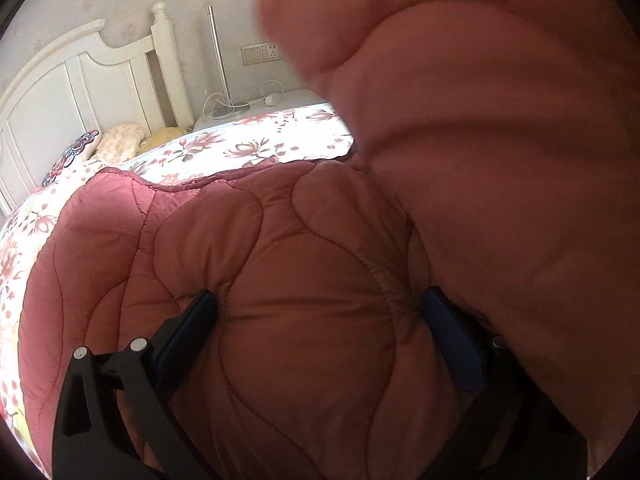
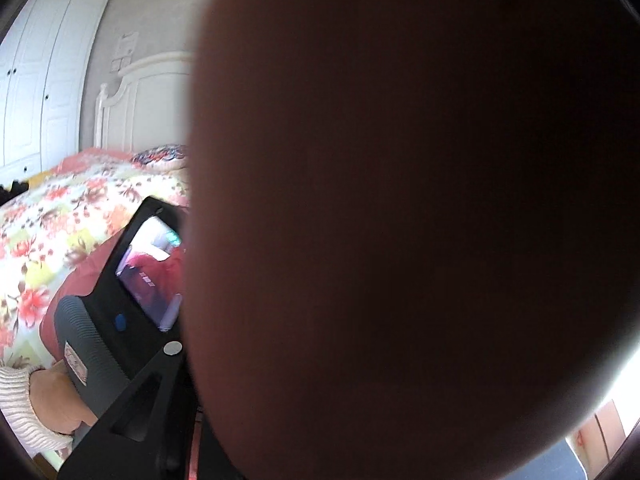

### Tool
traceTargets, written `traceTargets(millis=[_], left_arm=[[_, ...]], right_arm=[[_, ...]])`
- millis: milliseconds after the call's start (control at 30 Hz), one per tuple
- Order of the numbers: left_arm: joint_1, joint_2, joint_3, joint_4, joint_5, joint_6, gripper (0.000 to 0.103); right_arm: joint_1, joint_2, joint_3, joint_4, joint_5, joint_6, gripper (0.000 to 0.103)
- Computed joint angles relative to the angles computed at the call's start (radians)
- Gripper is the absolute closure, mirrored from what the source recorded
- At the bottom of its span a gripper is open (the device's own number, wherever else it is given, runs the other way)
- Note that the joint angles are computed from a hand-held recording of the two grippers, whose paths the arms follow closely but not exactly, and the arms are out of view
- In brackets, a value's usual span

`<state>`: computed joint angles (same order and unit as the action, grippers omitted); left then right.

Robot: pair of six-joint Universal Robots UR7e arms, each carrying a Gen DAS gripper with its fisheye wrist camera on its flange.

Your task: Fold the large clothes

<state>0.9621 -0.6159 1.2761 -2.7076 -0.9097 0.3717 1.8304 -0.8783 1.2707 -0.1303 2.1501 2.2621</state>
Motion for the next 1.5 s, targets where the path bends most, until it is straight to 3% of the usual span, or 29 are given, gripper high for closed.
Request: traceTargets(millis=[67, 200, 267, 367, 467, 533, 600, 667, 867, 933, 1033, 1100, 1233, 1300, 1400, 1500], left_arm=[[0.000, -0.002, -0.008, 0.023, -0.003, -0.005, 0.002], [0.008, -0.074, -0.003, 0.133, -0.064, -0.075, 0.005], [0.015, -0.147, 0.048, 0.081, -0.098, -0.086, 0.005], [0.034, -0.226, 0.096, -0.047, -0.054, -0.085, 0.004], [0.084, -0.233, 0.052, -0.025, 0.034, -0.154, 0.005], [0.127, -0.230, 0.015, 0.071, 0.026, -0.232, 0.012], [0.163, -0.230, 0.007, 0.130, -0.038, -0.273, 0.013], [0.180, -0.231, 0.020, 0.122, -0.091, -0.281, 0.014], [0.198, -0.231, 0.049, 0.081, -0.152, -0.304, 0.019], [0.215, -0.237, 0.056, 0.075, -0.207, -0.326, 0.019], [0.223, -0.253, 0.064, 0.089, -0.251, -0.336, 0.019], [0.229, -0.273, 0.060, 0.115, -0.259, -0.360, 0.020], [0.213, -0.324, 0.091, 0.047, -0.210, -0.358, 0.021], [0.182, -0.343, 0.093, -0.012, -0.170, -0.303, 0.021], [0.132, -0.347, 0.060, -0.026, -0.208, -0.204, 0.017], [0.075, -0.285, -0.058, 0.097, -0.266, -0.043, 0.007]], right_arm=[[-0.004, 0.005, -0.012, 0.019, -0.004, 0.009, 0.067], [-0.032, -0.023, -0.033, 0.094, -0.039, 0.126, 0.067], [-0.046, -0.036, -0.040, 0.122, -0.043, 0.174, 0.067], [-0.066, -0.052, -0.044, 0.137, -0.042, 0.217, 0.067], [-0.072, -0.052, -0.048, 0.132, -0.035, 0.197, 0.067], [-0.067, -0.042, -0.053, 0.119, -0.023, 0.157, 0.067], [-0.055, -0.018, -0.063, 0.095, -0.004, 0.087, 0.067], [-0.045, 0.011, -0.081, 0.079, 0.016, 0.022, 0.067], [-0.009, 0.133, -0.157, 0.014, 0.078, -0.197, 0.065], [-0.006, 0.172, -0.134, -0.079, 0.073, -0.349, 0.062], [-0.022, 0.233, -0.111, -0.190, 0.085, -0.572, 0.051], [-0.043, 0.235, -0.046, -0.326, 0.060, -0.709, 0.046], [-0.071, 0.219, -0.018, -0.353, 0.026, -0.753, 0.045], [-0.085, 0.211, 0.004, -0.388, 0.005, -0.801, 0.044], [-0.105, 0.197, 0.043, -0.444, -0.031, -0.859, 0.043], [-0.126, 0.182, 0.060, -0.462, -0.053, -0.888, 0.043]])
